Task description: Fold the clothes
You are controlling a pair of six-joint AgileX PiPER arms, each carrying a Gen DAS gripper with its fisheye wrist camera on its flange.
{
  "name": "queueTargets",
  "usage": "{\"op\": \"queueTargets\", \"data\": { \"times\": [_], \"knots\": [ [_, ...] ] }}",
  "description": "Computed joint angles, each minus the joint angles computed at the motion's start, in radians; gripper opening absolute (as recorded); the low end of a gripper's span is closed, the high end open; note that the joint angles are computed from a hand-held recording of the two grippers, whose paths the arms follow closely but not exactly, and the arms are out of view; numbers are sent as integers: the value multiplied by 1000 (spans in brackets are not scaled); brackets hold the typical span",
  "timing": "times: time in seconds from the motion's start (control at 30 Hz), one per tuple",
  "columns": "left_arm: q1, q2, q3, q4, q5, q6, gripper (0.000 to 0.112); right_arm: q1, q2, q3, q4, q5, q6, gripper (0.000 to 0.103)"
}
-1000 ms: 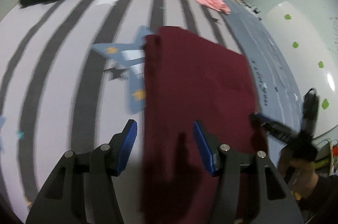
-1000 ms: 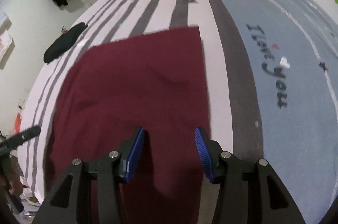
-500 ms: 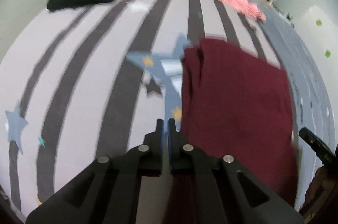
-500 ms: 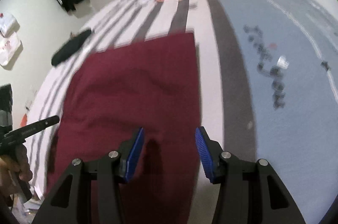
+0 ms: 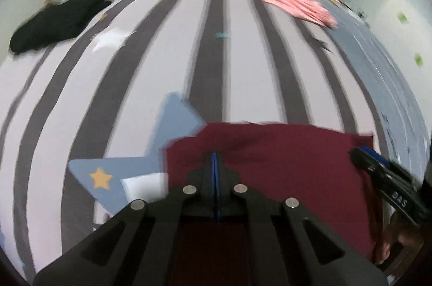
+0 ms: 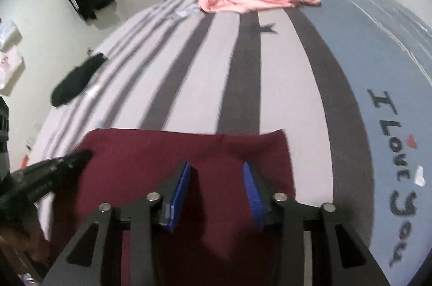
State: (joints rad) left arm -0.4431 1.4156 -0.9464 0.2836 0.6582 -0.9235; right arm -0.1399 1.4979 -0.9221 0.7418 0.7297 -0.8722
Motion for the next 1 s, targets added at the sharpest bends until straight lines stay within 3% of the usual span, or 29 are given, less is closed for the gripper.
{"op": "queueTargets", "data": {
  "times": [0.17,0.27,0.37,0.57,0.77,0.87,0.9,1.0],
  "knots": [
    [-14,-30,-7,44,29,3,2,-70,47,-39,41,31,-77,0],
    [-29,-79,-12,157,90,-141,2,-102,62,-80,20,64,-65,0],
    [2,-96,-36,65,80,-51,2,-128,24,-99,-27,72,-15,7],
    [-275,-67,-95,110,156,-120,2,-87,-147,-5,-80,128,15,7],
    [-420,12,-91,132,146,-285,2,37,-287,142,-80,154,99,7],
    [-411,-29,-1,139,89,-316,2,107,-316,221,-117,87,133,6],
    [-409,-53,19,155,97,-324,2,89,-313,234,-110,81,111,0],
    [-391,-138,67,179,143,-335,2,-16,-297,249,-77,94,29,0]
  ]
}}
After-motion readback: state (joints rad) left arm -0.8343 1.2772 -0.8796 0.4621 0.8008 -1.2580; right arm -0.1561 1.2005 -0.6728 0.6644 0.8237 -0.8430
